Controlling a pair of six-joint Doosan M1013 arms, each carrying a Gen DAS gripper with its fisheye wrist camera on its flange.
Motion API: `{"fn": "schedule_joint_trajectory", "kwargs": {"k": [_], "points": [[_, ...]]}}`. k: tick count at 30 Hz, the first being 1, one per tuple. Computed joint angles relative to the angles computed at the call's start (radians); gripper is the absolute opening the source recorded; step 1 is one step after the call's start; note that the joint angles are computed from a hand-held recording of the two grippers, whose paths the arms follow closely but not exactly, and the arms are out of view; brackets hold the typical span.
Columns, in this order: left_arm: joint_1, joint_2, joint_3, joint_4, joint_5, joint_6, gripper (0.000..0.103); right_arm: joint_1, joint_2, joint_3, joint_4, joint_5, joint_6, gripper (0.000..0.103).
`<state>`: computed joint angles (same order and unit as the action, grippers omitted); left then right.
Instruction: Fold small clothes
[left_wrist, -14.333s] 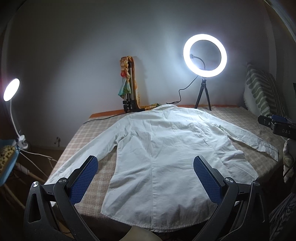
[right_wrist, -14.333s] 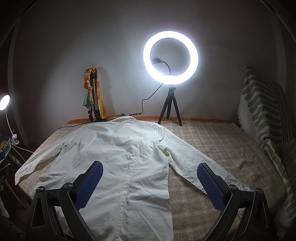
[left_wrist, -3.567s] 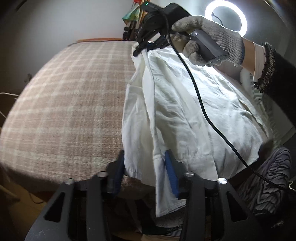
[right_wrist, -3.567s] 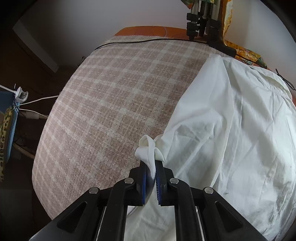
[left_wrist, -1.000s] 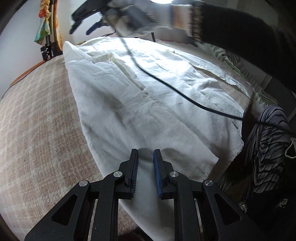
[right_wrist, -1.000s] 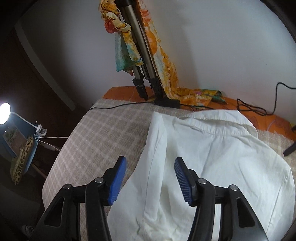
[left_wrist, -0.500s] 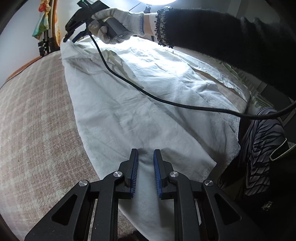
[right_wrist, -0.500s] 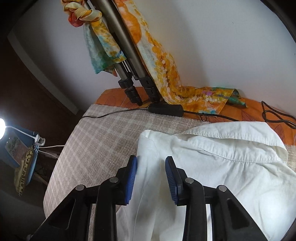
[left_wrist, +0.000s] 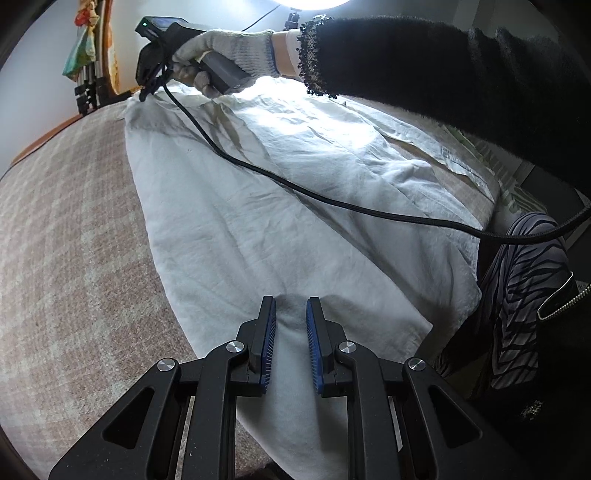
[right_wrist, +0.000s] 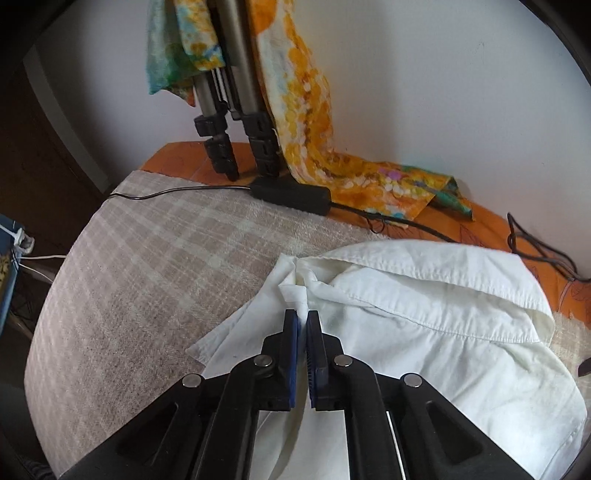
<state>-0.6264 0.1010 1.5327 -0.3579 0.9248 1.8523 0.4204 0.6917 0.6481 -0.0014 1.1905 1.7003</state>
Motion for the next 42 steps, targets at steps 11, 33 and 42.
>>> {"fn": "schedule_joint_trajectory", "kwargs": {"k": [11, 33, 42], "points": [[-0.009, -0.001, -0.001, 0.029, -0.005, -0.028, 0.015, -0.014, -0.139, 0.159, 0.085, -0.148, 0.016, 0.018], [-0.020, -0.010, -0.005, 0.047, 0.018, -0.045, 0.027, -0.001, -0.044, 0.088, 0.046, -0.088, 0.090, 0.018], [-0.030, -0.038, 0.001, 0.118, -0.036, -0.128, 0.030, -0.010, -0.189, 0.252, 0.033, -0.217, 0.151, 0.039]]}}
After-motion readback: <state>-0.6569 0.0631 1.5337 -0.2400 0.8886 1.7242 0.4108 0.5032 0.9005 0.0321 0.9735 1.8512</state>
